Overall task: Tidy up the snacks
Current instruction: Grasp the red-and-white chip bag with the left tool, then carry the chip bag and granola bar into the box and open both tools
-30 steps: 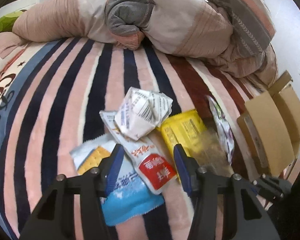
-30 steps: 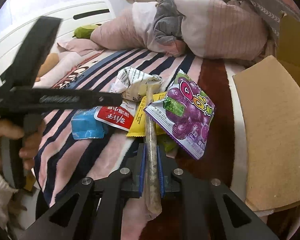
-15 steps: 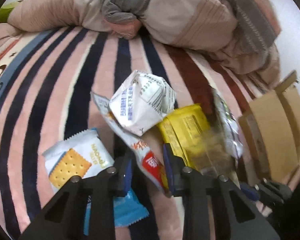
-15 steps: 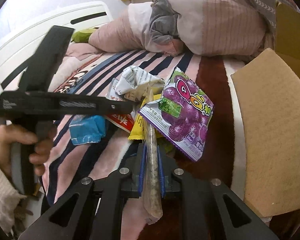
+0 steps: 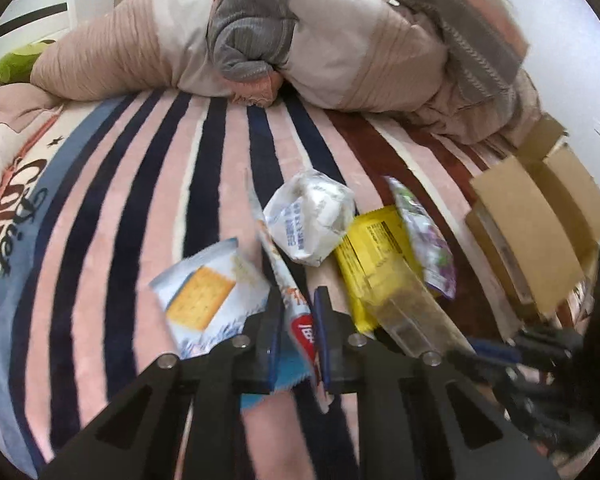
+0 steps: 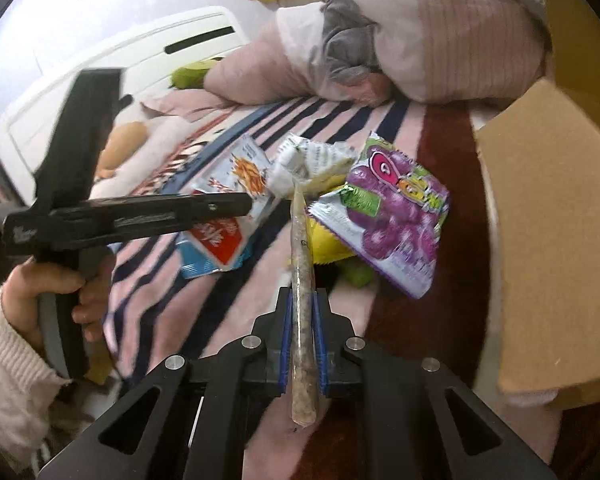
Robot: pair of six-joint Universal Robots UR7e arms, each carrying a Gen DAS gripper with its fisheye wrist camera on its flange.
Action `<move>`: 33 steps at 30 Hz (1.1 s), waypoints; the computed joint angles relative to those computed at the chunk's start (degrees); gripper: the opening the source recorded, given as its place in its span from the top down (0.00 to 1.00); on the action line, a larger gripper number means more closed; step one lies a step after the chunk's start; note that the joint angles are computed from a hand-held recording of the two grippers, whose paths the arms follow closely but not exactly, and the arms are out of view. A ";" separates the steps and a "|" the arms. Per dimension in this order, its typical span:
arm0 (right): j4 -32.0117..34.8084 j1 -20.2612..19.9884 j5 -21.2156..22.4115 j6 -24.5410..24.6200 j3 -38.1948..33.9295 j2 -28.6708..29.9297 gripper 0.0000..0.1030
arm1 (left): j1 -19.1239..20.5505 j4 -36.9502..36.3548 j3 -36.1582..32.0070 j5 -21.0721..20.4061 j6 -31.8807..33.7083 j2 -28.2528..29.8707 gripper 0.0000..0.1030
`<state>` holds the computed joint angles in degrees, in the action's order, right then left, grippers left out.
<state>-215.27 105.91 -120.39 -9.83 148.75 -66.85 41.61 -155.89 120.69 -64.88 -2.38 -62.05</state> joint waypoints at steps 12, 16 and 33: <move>7.66 -1.30 0.72 1.45 -2.19 0.92 0.95 | -0.39 -2.75 2.97 -1.40 1.91 -3.71 0.92; 6.04 2.00 -1.66 -0.06 -3.06 1.67 0.96 | -1.24 -2.91 3.23 -0.86 3.14 -5.58 0.92; 13.91 14.70 -9.67 -3.20 -6.23 -16.09 0.96 | -9.00 -3.68 -2.14 -3.86 7.47 -9.00 0.92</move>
<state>-201.36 120.61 -130.05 -13.03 142.52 -82.95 32.61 -159.57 118.54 -68.73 5.09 -71.06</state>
